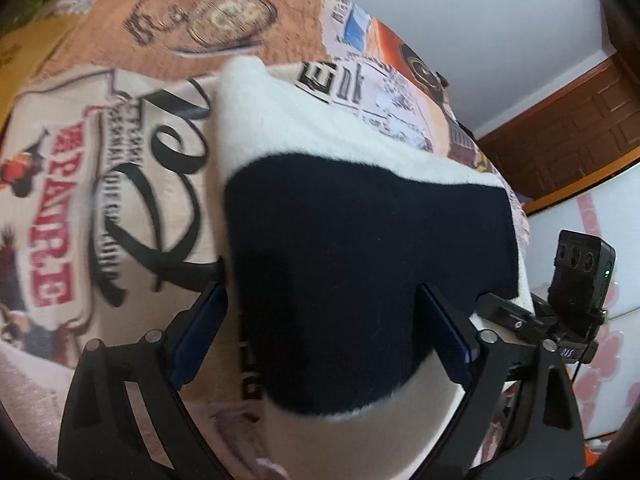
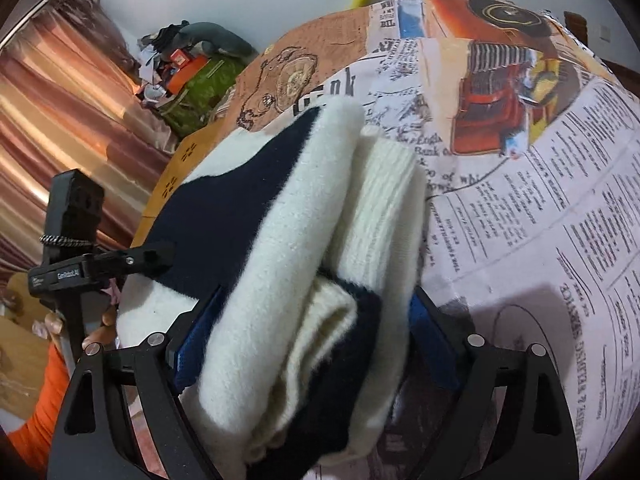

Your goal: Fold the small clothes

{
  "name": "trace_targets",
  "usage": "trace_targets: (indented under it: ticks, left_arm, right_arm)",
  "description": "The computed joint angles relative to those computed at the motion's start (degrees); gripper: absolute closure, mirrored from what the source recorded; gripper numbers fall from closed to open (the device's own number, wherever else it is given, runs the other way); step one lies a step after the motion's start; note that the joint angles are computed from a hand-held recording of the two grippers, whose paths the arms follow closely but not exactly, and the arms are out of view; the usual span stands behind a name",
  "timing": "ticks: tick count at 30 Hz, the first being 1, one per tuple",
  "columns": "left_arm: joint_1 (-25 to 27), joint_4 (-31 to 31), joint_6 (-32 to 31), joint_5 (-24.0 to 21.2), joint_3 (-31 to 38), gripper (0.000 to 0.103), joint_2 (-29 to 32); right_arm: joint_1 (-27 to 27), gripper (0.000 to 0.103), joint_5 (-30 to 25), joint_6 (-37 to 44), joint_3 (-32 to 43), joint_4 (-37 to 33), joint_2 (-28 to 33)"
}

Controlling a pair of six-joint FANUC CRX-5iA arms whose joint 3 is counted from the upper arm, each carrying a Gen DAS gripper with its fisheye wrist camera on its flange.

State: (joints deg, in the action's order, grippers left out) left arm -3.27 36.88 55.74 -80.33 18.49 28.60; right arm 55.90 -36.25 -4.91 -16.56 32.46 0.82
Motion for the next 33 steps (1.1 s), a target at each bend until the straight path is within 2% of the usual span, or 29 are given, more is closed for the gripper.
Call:
trace_targets:
  ticks: [3, 7, 10, 13, 19, 24, 33]
  left_arm:
    - [-0.17, 1.58, 0.27, -0.04, -0.67, 0.021, 0.25]
    - [0.16, 3.15, -1.0, 0.73, -2.63, 0.032, -1.22]
    - [0.51, 3.53, -3.03, 1.82, -4.2, 0.04, -3.29]
    - [1.21, 4.01, -4.25, 2.54, -5.63, 0.044, -5.46]
    - [4.9, 6.19, -7.26, 3.27, -7.44, 0.046, -9.1]
    - [8.54, 5.57, -8.14, 3.16, -5.41, 0.046, -9.07]
    - [12.55, -0.2, -5.08, 1.75, -0.42, 0.045, -2.84]
  right_arm:
    - [0.46, 0.023, -0.84, 0.23, 0.36, 0.72, 0.29]
    - [0.43, 0.037, -0.91, -0.19, 0.19, 1.05, -0.16]
    - [1.84, 0.051, -5.11, 1.65, 2.41, 2.74, 0.81]
    - [2.67, 0.059, -7.1, 2.75, 4.46, 4.54, 1.72]
    - [2.5, 0.061, -7.05, 6.95, 10.08, 4.72, 5.05]
    - [1.44, 0.061, -4.76, 10.1, 15.79, 3.53, 9.57]
    - [-1.14, 0.06, -2.1, 18.84, 28.22, -8.87, 20.99]
